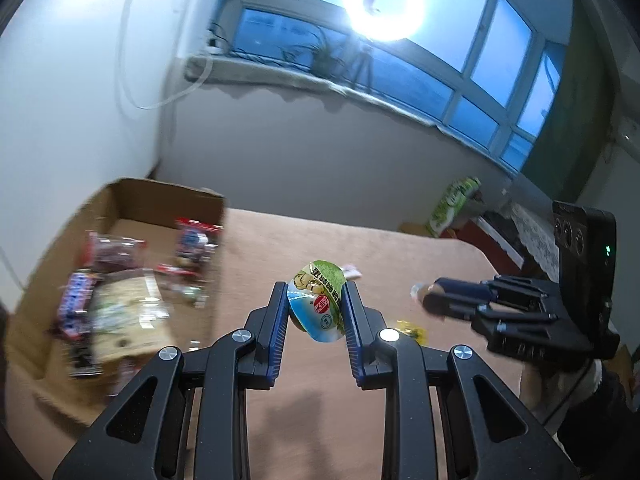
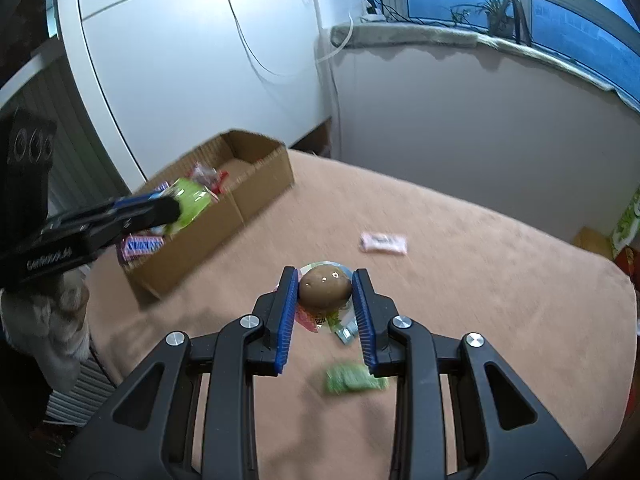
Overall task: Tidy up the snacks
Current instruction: 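Carry the green candy over the box while the right tool carries the egg candy there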
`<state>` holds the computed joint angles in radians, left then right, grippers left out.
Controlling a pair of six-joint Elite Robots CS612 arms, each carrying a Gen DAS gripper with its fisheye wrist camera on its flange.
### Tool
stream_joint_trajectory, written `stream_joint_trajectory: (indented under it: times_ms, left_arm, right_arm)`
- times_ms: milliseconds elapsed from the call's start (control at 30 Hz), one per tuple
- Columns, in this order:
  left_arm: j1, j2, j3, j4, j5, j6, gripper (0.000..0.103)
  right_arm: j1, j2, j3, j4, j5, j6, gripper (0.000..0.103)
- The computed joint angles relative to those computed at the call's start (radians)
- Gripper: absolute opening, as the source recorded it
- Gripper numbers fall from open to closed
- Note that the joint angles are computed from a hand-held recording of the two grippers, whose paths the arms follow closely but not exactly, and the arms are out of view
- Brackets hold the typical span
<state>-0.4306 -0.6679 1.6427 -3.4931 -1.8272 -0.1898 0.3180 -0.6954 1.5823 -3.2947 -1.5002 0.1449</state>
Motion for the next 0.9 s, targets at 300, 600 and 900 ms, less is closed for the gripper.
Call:
stream_joint_trajectory:
  times_ms: [300,600,900]
  left_arm:
    - [0.038,-0.030,0.045,-0.022,0.106,-0.009,0.025]
    - [0.064,-0.024,0.047,-0.008,0.203,-0.027,0.025]
    - [0.072,-0.011,0.033,0.038,0.249,-0.017,0.025]
  right_arm:
    - [0.013,0.040,-0.141,0.072,0.047,-0.019,0.029]
    - [0.039,0.111,-0.322,0.206,0.060,-0.091,0.029]
    - [0.057,0.188,-0.481,0.341,0.080,-0.125,0.029]
